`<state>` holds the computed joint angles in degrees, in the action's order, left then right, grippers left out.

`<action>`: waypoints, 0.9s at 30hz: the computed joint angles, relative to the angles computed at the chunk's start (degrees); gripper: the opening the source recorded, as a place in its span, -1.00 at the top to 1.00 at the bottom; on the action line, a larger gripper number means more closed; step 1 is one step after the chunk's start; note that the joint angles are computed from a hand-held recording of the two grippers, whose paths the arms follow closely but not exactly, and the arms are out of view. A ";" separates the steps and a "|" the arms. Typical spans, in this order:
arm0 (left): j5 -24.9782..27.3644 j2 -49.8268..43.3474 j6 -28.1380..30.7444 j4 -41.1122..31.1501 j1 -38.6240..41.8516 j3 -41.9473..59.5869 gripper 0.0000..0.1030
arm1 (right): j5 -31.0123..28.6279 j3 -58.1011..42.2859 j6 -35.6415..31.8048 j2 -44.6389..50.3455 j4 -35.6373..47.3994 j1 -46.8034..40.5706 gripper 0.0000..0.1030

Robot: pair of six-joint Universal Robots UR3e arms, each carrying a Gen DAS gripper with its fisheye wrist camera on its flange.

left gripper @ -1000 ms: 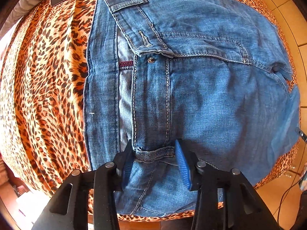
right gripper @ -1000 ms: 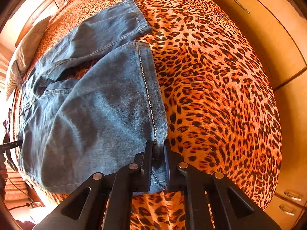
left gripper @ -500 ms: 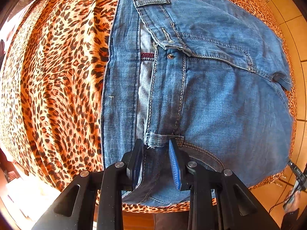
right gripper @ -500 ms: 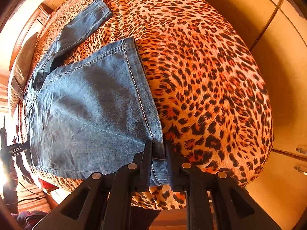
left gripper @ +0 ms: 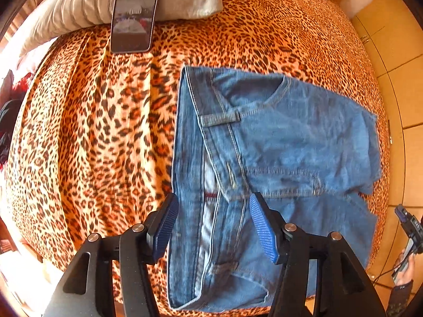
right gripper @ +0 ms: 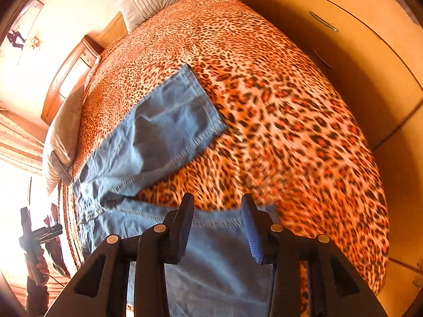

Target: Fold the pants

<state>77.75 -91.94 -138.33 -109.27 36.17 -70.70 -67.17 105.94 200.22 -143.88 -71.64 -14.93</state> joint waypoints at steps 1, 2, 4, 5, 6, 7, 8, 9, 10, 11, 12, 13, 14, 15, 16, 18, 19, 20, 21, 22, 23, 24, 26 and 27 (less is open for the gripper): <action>0.10 -3.15 -2.27 -0.66 -1.42 3.60 -0.15 | -1.56 2.09 3.85 5.60 -9.09 4.58 0.24; -0.17 -7.75 -4.56 -1.83 -2.77 9.60 -0.18 | -2.36 2.55 5.16 10.91 -15.10 6.75 0.24; 0.33 -16.59 -9.19 -5.64 -5.99 19.80 -0.18 | -4.59 1.06 6.39 20.15 -23.17 9.45 0.24; -0.27 -20.23 -10.62 -6.28 -6.12 25.80 -0.18 | -4.73 0.28 5.98 24.11 -26.19 9.26 0.24; -0.40 -23.34 -11.09 -9.78 -5.87 31.80 -0.18 | -4.95 -0.47 5.78 27.79 -28.94 8.96 0.24; -0.73 -26.75 -11.85 -13.07 -6.11 37.80 -0.18 | -5.72 -1.58 6.05 31.57 -31.46 9.03 0.24; -0.78 -29.30 -13.10 -14.45 -6.75 41.57 -0.18 | -6.45 -2.58 6.22 34.96 -33.64 9.05 0.22; -0.33 -31.09 -14.19 -14.54 -7.45 42.94 -0.18 | -6.86 -3.58 6.35 38.57 -35.95 9.15 0.17; -0.09 -32.29 -15.44 -13.13 -8.13 42.70 -0.18 | -6.87 -4.57 6.18 41.97 -37.87 9.12 0.15; -0.08 -32.93 -16.33 -11.68 -8.47 41.70 -0.18 | -7.14 -6.15 6.29 45.79 -39.58 9.55 0.15; -0.03 -33.53 -17.01 -11.03 -8.67 41.43 -0.18 | -7.40 -7.81 6.27 49.45 -41.24 10.06 0.15; -0.05 -34.01 -17.63 -9.76 -8.76 40.52 -0.18 | -7.67 -9.35 6.24 52.69 -42.74 10.56 0.15; -0.34 -34.17 -18.12 -10.08 -8.66 40.84 -0.18 | -7.97 -10.84 6.34 55.63 -44.16 11.03 0.15; -0.74 -34.60 -18.47 -10.28 -8.46 41.12 -0.18 | -7.98 -12.17 6.18 58.20 -45.33 11.35 0.15; -1.21 -35.40 -18.98 -10.15 -8.29 41.22 -0.18 | -8.29 -14.20 5.89 60.82 -45.78 11.72 0.15; -2.79 -36.69 -19.77 -11.97 -7.79 42.83 -0.18 | -10.32 -18.28 5.00 65.34 -45.61 12.92 0.15; -3.15 -37.35 -20.13 -11.86 -7.91 43.05 -0.18 | -11.20 -20.29 4.29 67.34 -44.93 13.41 0.15; -2.79 -37.68 -20.57 -11.25 -8.34 43.09 -0.18 | -12.27 -22.65 3.35 69.31 -43.61 14.03 0.15; -2.29 -37.92 -20.89 -10.01 -8.91 42.56 -0.14 | -13.27 -25.39 2.15 71.34 -41.67 14.60 0.25; -1.78 -38.43 -21.15 -8.99 -9.53 42.32 -0.13 | -14.09 -27.75 0.86 72.91 -39.85 15.22 0.43; -1.22 -38.87 -21.55 -8.29 -10.18 42.37 0.01 | -15.24 -30.07 -0.32 74.36 -38.23 15.84 0.72; -0.51 -39.26 -22.09 -6.82 -10.87 42.04 0.42 | -15.66 -31.30 -0.96 74.94 -37.83 16.17 0.76; -0.03 -42.22 -24.18 -6.86 -11.87 45.41 0.67 | -15.96 -33.15 -0.88 75.48 -38.15 15.95 0.86; -0.07 -44.21 -25.91 -6.97 -12.33 47.94 0.72 | -15.73 -33.81 -0.30 75.42 -39.14 15.47 0.86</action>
